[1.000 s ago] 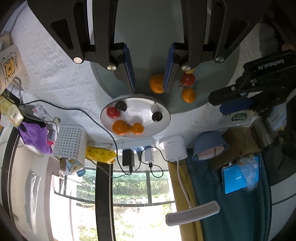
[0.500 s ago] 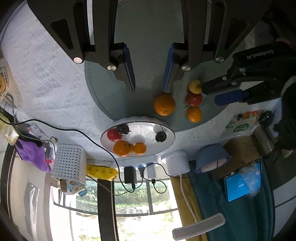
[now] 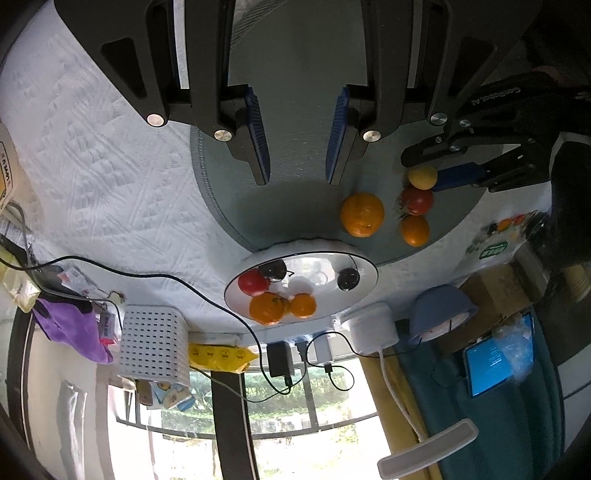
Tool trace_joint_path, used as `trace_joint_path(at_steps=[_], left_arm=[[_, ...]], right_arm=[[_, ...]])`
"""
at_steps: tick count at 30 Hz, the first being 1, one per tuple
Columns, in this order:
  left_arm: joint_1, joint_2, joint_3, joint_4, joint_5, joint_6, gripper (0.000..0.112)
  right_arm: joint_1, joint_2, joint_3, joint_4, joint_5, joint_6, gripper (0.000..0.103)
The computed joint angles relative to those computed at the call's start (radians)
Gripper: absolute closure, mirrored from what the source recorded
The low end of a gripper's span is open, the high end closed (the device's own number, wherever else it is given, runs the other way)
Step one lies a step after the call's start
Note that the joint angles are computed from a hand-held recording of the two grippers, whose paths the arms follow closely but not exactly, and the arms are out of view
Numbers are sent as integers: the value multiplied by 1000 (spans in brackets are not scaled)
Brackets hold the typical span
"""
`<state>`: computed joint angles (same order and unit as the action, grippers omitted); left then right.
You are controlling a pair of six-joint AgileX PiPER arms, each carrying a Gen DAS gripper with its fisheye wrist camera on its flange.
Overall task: Organize fruits
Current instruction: 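Close the left tool on the small yellow fruit on the tray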
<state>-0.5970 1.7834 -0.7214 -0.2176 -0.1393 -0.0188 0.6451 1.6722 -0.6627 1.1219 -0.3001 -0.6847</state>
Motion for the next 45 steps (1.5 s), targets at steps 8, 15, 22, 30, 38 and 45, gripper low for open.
trace_joint_path(at_steps=[8, 15, 22, 30, 38, 45], left_arm=[[14, -31, 34, 115, -23, -98, 83], [69, -79, 90, 389, -66, -338, 90], [153, -121, 155, 581, -127, -499, 91], [215, -97, 142, 892, -175, -787, 90], [152, -53, 74, 974, -132, -897, 85], [101, -9, 20, 888, -63, -857, 74]], right_arm=[[14, 13, -18, 47, -3, -44, 70], [55, 35, -61, 205, -17, -202, 70], [100, 74, -134, 388, -32, -393, 70], [138, 140, -225, 566, -51, -578, 70], [129, 130, -212, 546, -52, -550, 70], [75, 97, -147, 394, -14, -400, 70]])
